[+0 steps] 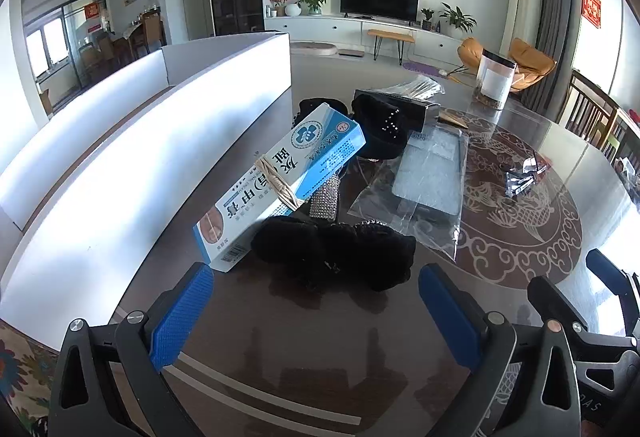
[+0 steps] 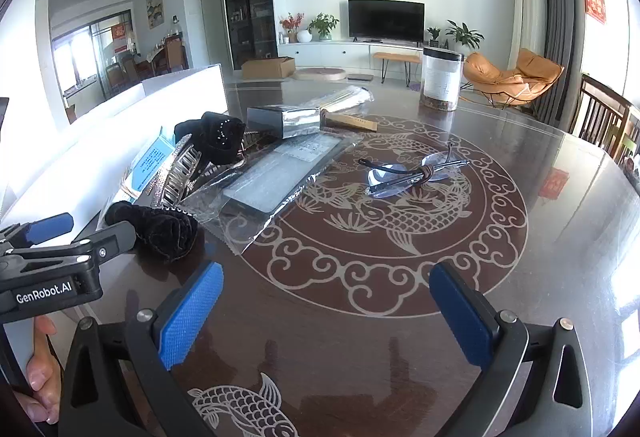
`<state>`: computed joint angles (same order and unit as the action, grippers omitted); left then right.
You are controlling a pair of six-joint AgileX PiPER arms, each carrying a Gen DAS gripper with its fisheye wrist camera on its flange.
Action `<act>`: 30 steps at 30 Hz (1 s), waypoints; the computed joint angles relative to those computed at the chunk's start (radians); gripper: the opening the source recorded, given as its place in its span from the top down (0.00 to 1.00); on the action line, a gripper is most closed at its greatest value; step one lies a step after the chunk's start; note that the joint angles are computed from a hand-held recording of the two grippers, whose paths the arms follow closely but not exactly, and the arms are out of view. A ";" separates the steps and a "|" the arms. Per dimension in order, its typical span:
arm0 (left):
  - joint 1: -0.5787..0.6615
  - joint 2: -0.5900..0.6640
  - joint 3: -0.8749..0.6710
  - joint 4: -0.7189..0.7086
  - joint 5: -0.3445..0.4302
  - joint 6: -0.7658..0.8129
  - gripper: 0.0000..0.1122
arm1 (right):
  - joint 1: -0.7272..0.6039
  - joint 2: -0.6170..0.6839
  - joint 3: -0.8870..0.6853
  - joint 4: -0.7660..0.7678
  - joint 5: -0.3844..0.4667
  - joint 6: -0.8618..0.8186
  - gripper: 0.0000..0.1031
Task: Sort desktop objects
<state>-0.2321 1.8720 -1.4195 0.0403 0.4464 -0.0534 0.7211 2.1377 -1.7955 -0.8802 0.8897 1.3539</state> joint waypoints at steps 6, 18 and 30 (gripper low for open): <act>0.003 -0.001 0.000 -0.020 0.001 0.019 0.08 | -0.008 0.009 0.001 0.020 -0.002 -0.009 0.00; 0.015 0.001 -0.002 -0.089 0.008 0.086 0.08 | -0.012 0.018 -0.005 0.038 0.003 -0.015 0.00; 0.012 0.006 -0.007 -0.084 0.019 0.091 0.08 | -0.018 0.036 -0.037 0.071 0.018 -0.050 0.00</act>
<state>-0.2197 1.8783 -1.4263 -0.0438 0.4651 0.0380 0.7034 2.1741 -1.8322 -0.8091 0.9079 1.3037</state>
